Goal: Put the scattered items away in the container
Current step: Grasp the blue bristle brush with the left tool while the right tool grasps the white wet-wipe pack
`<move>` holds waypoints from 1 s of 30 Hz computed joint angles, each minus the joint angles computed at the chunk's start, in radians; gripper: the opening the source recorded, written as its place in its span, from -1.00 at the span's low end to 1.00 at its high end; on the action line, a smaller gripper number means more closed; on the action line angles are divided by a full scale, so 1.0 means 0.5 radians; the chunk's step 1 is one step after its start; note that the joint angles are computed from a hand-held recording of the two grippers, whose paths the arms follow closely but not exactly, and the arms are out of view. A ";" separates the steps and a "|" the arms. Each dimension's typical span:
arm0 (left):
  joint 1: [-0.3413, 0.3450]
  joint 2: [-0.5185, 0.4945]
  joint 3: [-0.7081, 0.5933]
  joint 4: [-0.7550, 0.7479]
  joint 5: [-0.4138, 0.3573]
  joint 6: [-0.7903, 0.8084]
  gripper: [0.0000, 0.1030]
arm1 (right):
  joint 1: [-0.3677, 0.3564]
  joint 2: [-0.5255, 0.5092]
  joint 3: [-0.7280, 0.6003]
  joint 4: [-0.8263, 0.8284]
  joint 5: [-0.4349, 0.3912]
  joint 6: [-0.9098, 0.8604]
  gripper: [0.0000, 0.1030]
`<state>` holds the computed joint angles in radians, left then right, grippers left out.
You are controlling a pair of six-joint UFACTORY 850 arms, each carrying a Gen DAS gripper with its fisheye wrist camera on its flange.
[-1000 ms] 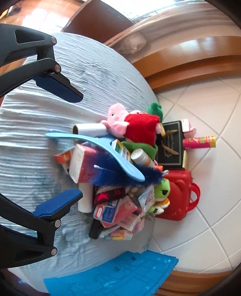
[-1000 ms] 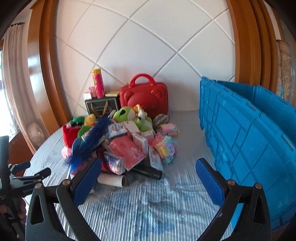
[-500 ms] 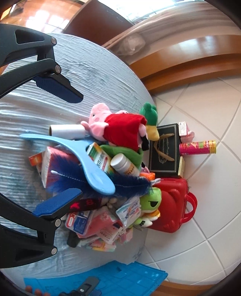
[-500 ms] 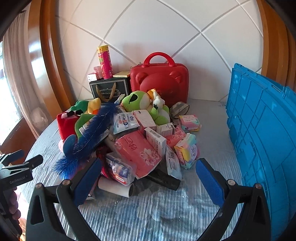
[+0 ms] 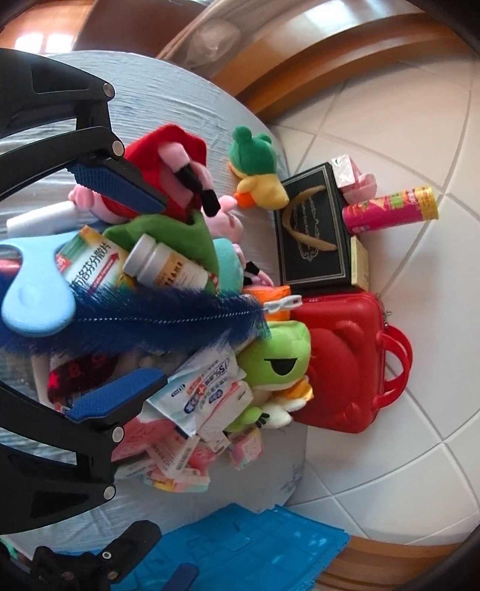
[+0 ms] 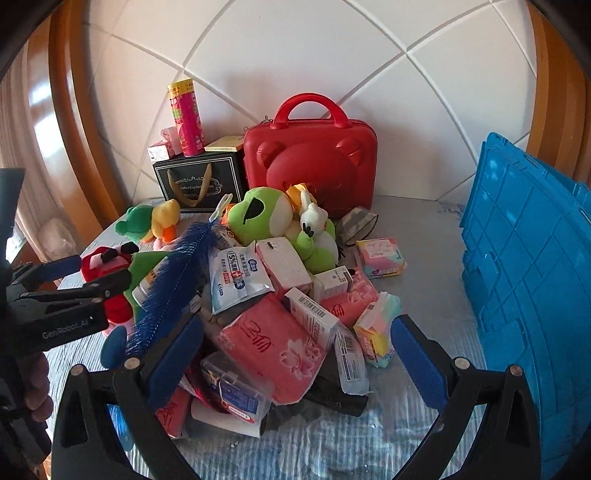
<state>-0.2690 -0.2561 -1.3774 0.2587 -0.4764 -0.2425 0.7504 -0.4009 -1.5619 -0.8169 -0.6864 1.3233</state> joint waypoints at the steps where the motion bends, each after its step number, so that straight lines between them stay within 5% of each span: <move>1: 0.003 -0.050 -0.042 -0.046 -0.033 0.058 0.68 | -0.016 -0.037 -0.048 0.056 0.000 -0.058 1.00; 5: 0.003 -0.247 -0.201 -0.174 -0.192 0.182 0.60 | -0.086 -0.198 -0.267 0.312 -0.046 -0.365 1.00; 8: -0.004 -0.378 -0.289 -0.175 -0.323 0.177 0.35 | -0.130 -0.297 -0.391 0.423 -0.068 -0.498 1.00; 11: -0.009 -0.400 -0.282 -0.061 -0.285 0.082 0.36 | -0.164 -0.415 -0.532 0.585 -0.090 -0.707 0.98; 14: -0.012 -0.403 -0.282 0.091 -0.261 -0.057 0.03 | -0.190 -0.546 -0.685 0.759 -0.114 -0.923 0.54; 15: 0.001 -0.399 -0.279 0.044 -0.244 -0.022 0.03 | -0.199 -0.588 -0.733 0.819 -0.121 -0.987 0.40; 23: 0.018 -0.489 -0.368 0.071 -0.247 -0.024 0.46 | -0.246 -0.896 -1.097 1.139 -0.223 -1.313 0.47; 30: 0.011 -0.516 -0.375 0.119 -0.201 -0.052 0.42 | -0.264 -0.971 -1.190 1.183 -0.256 -1.374 0.68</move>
